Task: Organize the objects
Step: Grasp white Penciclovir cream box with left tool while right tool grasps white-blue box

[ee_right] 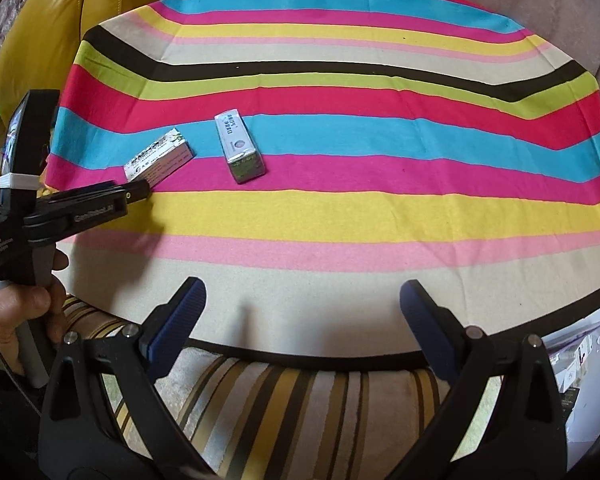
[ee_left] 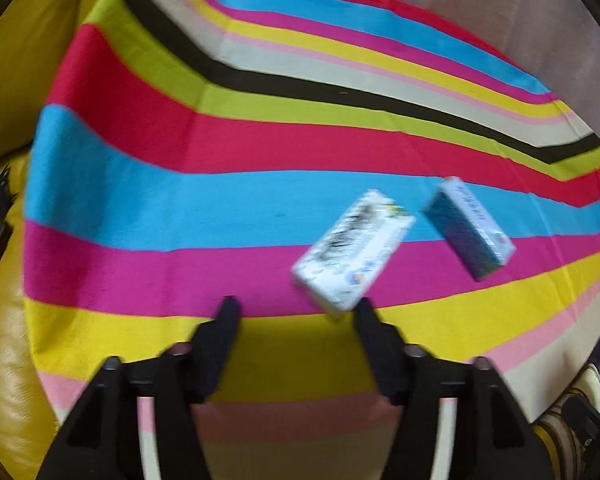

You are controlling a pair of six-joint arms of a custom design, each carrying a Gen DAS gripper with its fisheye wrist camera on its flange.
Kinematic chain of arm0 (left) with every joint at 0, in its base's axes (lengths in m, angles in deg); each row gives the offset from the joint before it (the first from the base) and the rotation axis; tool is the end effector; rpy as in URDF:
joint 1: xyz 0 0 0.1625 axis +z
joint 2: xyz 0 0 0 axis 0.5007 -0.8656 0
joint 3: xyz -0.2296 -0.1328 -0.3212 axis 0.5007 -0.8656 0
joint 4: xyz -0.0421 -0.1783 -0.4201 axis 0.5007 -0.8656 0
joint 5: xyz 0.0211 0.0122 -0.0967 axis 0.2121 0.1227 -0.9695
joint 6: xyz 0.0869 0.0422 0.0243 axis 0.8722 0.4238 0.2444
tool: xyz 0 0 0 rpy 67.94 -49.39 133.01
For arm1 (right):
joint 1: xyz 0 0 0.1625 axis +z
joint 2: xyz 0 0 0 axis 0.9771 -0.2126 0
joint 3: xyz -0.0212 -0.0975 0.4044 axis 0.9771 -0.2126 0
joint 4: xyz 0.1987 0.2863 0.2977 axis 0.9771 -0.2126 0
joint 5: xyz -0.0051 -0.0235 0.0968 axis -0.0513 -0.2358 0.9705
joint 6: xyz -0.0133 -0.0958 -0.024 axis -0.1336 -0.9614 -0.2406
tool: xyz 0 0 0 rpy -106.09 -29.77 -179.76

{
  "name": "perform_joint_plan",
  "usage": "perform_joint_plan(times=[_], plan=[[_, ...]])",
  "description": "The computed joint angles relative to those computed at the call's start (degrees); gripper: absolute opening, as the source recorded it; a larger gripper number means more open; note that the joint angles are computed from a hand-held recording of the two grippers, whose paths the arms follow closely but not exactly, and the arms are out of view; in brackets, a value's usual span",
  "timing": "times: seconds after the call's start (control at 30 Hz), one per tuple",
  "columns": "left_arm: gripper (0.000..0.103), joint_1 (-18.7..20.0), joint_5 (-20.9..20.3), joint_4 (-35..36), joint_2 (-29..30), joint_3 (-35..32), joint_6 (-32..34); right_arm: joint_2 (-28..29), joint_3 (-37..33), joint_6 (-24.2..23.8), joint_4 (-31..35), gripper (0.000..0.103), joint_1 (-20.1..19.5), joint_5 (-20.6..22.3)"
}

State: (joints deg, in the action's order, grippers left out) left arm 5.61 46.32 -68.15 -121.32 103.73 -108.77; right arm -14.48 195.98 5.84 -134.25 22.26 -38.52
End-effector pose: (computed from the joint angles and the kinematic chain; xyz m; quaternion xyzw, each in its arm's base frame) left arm -0.2496 -0.4375 0.1018 0.0376 0.8952 -0.2686 0.3535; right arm 0.1517 -0.4166 0.2488 0.2161 -0.9030 0.1955 0.3158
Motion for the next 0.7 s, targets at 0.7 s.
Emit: perform_joint_plan(times=[0.7], plan=[[0.090,0.4,-0.2,-5.6,4.3,-2.9,-5.6,7.2,-4.5,2.3,-4.2,0.099,0.1,0.4]])
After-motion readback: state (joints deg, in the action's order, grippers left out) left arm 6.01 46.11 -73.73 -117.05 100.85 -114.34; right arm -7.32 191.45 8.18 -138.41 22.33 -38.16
